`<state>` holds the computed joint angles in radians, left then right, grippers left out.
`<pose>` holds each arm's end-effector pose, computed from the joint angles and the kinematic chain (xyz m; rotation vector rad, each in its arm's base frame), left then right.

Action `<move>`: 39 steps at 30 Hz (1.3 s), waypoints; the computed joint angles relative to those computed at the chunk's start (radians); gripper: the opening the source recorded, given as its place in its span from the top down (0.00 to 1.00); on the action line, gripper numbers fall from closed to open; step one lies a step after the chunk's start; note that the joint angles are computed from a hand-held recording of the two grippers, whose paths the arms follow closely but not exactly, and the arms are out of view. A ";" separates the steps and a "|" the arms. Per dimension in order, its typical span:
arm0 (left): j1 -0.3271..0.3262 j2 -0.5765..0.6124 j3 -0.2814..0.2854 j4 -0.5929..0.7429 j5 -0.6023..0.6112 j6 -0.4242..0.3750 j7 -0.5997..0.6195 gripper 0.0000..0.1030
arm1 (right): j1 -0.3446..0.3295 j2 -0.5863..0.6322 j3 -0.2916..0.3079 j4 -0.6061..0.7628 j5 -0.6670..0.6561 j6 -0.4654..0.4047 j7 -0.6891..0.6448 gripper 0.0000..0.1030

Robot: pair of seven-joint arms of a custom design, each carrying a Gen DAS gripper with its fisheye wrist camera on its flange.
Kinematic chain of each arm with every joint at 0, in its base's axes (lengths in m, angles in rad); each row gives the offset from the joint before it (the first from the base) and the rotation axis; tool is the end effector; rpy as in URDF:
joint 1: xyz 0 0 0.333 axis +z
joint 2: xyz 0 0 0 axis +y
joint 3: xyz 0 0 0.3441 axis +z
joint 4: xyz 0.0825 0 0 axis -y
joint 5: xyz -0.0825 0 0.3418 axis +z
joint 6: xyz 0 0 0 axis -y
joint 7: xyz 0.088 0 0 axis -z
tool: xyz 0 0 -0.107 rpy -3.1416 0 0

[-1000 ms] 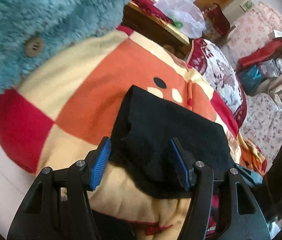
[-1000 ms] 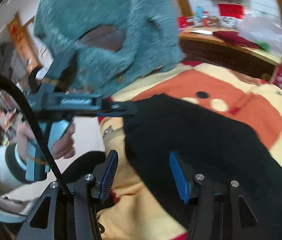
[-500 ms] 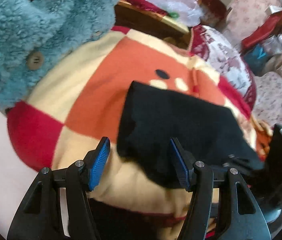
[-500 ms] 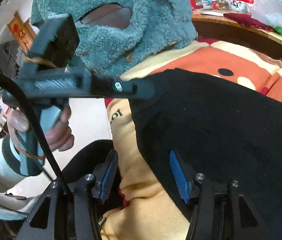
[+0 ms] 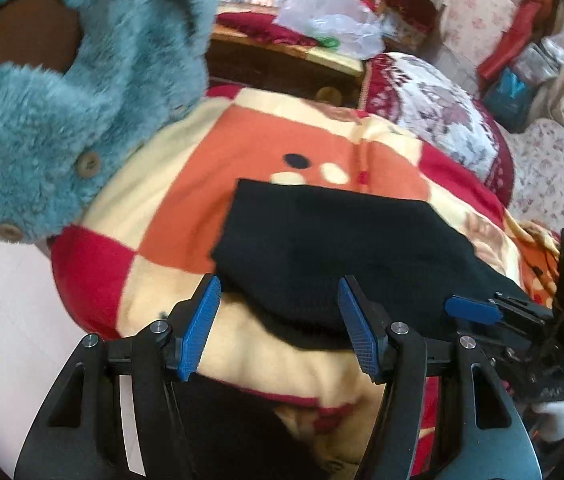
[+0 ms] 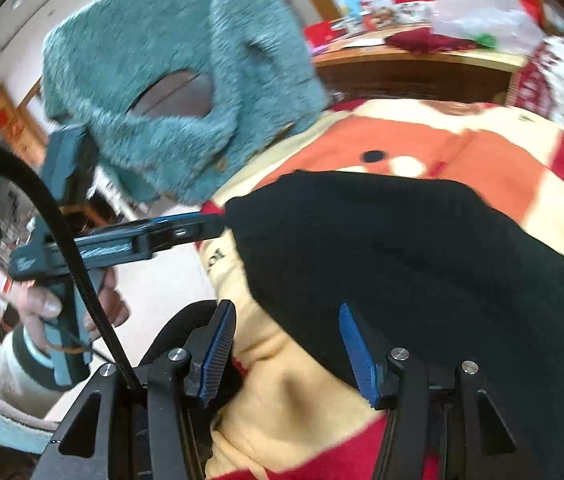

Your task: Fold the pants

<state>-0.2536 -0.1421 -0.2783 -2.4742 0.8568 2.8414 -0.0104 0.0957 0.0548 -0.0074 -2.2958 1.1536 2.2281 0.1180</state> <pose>0.3701 -0.2673 0.4416 -2.1486 1.6240 -0.7809 0.4851 0.0714 0.3865 -2.1002 0.9383 0.2355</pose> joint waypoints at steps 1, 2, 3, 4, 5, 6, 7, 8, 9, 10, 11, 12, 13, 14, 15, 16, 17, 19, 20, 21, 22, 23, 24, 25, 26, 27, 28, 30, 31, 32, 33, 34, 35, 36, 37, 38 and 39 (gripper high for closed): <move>-0.006 0.011 -0.006 0.017 0.001 0.002 0.008 0.42 | -0.009 -0.007 -0.009 -0.010 0.005 0.002 0.008 0.49; -0.012 0.022 -0.009 0.031 -0.004 0.001 0.018 0.42 | -0.019 -0.016 -0.019 -0.022 0.011 0.006 0.011 0.49; -0.018 0.036 -0.011 0.047 -0.005 0.004 0.025 0.42 | -0.027 -0.022 -0.026 -0.031 0.014 0.012 0.017 0.48; -0.024 0.055 -0.014 0.066 -0.003 0.012 0.029 0.42 | -0.039 -0.031 -0.036 -0.043 0.017 0.018 0.025 0.46; -0.031 0.077 -0.015 0.087 -0.007 0.025 0.039 0.42 | -0.051 -0.039 -0.045 -0.055 0.019 0.024 0.027 0.44; -0.039 0.099 -0.014 0.107 -0.016 0.039 0.053 0.42 | -0.061 -0.047 -0.052 -0.066 0.021 0.034 0.032 0.40; -0.049 0.127 -0.014 0.130 -0.029 0.060 0.075 0.42 | -0.073 -0.055 -0.062 -0.078 0.023 0.042 0.039 0.37; -0.059 0.155 -0.015 0.154 -0.049 0.080 0.105 0.42 | -0.092 -0.062 -0.077 -0.090 0.022 0.038 0.052 0.37; -0.071 0.195 -0.020 0.189 -0.077 0.097 0.154 0.42 | -0.110 -0.067 -0.091 -0.099 0.019 0.033 0.066 0.36; -0.083 0.225 -0.024 0.221 -0.098 0.099 0.192 0.42 | -0.128 -0.072 -0.103 -0.109 0.017 0.032 0.079 0.36; -0.094 0.253 -0.029 0.248 -0.123 0.101 0.234 0.42 | -0.149 -0.076 -0.117 -0.119 0.017 0.034 0.091 0.36; -0.101 0.282 -0.038 0.277 -0.156 0.102 0.287 0.42 | -0.170 -0.080 -0.131 -0.130 0.016 0.038 0.103 0.36; -0.102 0.325 -0.060 0.320 -0.209 0.102 0.370 0.42 | -0.190 -0.082 -0.143 -0.137 0.014 0.043 0.115 0.36; -0.100 0.358 -0.080 0.351 -0.257 0.101 0.441 0.42 | -0.213 -0.082 -0.157 -0.143 0.011 0.052 0.133 0.36; -0.097 0.386 -0.099 0.380 -0.301 0.097 0.503 0.42 | -0.227 -0.081 -0.162 -0.147 0.009 0.062 0.150 0.36; -0.086 0.428 -0.133 0.424 -0.356 0.091 0.583 0.42 | -0.245 -0.081 -0.171 -0.151 0.005 0.072 0.168 0.36; -0.080 0.458 -0.154 0.453 -0.397 0.088 0.638 0.42 | -0.267 -0.083 -0.184 -0.155 0.008 0.077 0.182 0.36; -0.054 0.536 -0.217 0.531 -0.485 0.076 0.760 0.42 | -0.299 -0.085 -0.198 -0.159 0.011 0.082 0.203 0.36; -0.047 0.567 -0.238 0.563 -0.515 0.067 0.803 0.42 | -0.314 -0.085 -0.204 -0.161 0.003 0.095 0.223 0.36; -0.039 0.597 -0.260 0.595 -0.544 0.058 0.847 0.42 | -0.328 -0.085 -0.210 -0.163 -0.002 0.101 0.240 0.36; -0.038 0.636 -0.280 0.642 -0.569 0.039 0.891 0.42 | -0.341 -0.082 -0.216 -0.163 0.001 0.095 0.247 0.36; -0.046 0.660 -0.285 0.675 -0.585 0.024 0.917 0.42 | -0.360 -0.069 -0.228 -0.155 0.002 0.074 0.252 0.35; -0.055 0.684 -0.288 0.709 -0.600 0.005 0.943 0.42 | -0.371 -0.063 -0.230 -0.154 -0.005 0.072 0.270 0.35; -0.067 0.713 -0.289 0.754 -0.613 -0.024 0.970 0.42 | -0.377 -0.057 -0.227 -0.152 -0.015 0.080 0.291 0.35; -0.080 0.730 -0.285 0.785 -0.624 -0.045 0.989 0.42 | -0.380 -0.052 -0.222 -0.154 -0.025 0.090 0.322 0.35; -0.099 0.754 -0.278 0.829 -0.631 -0.068 1.012 0.42 | -0.387 -0.045 -0.223 -0.152 -0.031 0.086 0.335 0.35; -0.112 0.768 -0.272 0.855 -0.639 -0.081 1.032 0.42 | -0.392 -0.037 -0.223 -0.149 -0.032 0.085 0.346 0.35; -0.147 0.801 -0.253 0.922 -0.645 -0.114 1.068 0.42 | -0.406 -0.026 -0.226 -0.147 -0.006 0.088 0.328 0.35; -0.162 0.824 -0.249 0.963 -0.648 -0.130 1.095 0.42 | -0.410 -0.020 -0.225 -0.143 0.008 0.098 0.322 0.35; -0.174 0.840 -0.245 0.995 -0.655 -0.144 1.117 0.42 | -0.417 -0.021 -0.227 -0.140 0.020 0.106 0.319 0.35; -0.185 0.853 -0.241 1.019 -0.662 -0.154 1.134 0.42 | -0.422 -0.017 -0.227 -0.136 0.038 0.106 0.309 0.35; -0.196 0.878 -0.242 1.060 -0.670 -0.173 1.160 0.42 | -0.427 -0.013 -0.228 -0.131 0.055 0.105 0.301 0.35; -0.208 0.893 -0.238 1.089 -0.679 -0.187 1.177 0.41 | -0.433 -0.004 -0.230 -0.123 0.070 0.098 0.294 0.35; -0.221 0.911 -0.232 1.125 -0.685 -0.208 1.193 0.41 | -0.437 0.006 -0.229 -0.115 0.086 0.094 0.288 0.35; -0.246 0.941 -0.219 1.187 -0.687 -0.247 1.207 0.41 | -0.441 0.015 -0.228 -0.108 0.097 0.088 0.286 0.35; -0.267 0.967 -0.207 1.242 -0.690 -0.279 1.221 0.41 | -0.445 0.026 -0.226 -0.100 0.107 0.076 0.287 0.35; -0.281 0.985 -0.198 1.280 -0.697 -0.299 1.234 0.41 | -0.447 0.031 -0.223 -0.096 0.115 0.069 0.287 0.35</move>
<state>-0.5349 0.8428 -0.4764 -1.1941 0.1593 2.5421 1.2238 -0.3513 0.0862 -0.2307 -2.3918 1.2682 2.2974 0.4054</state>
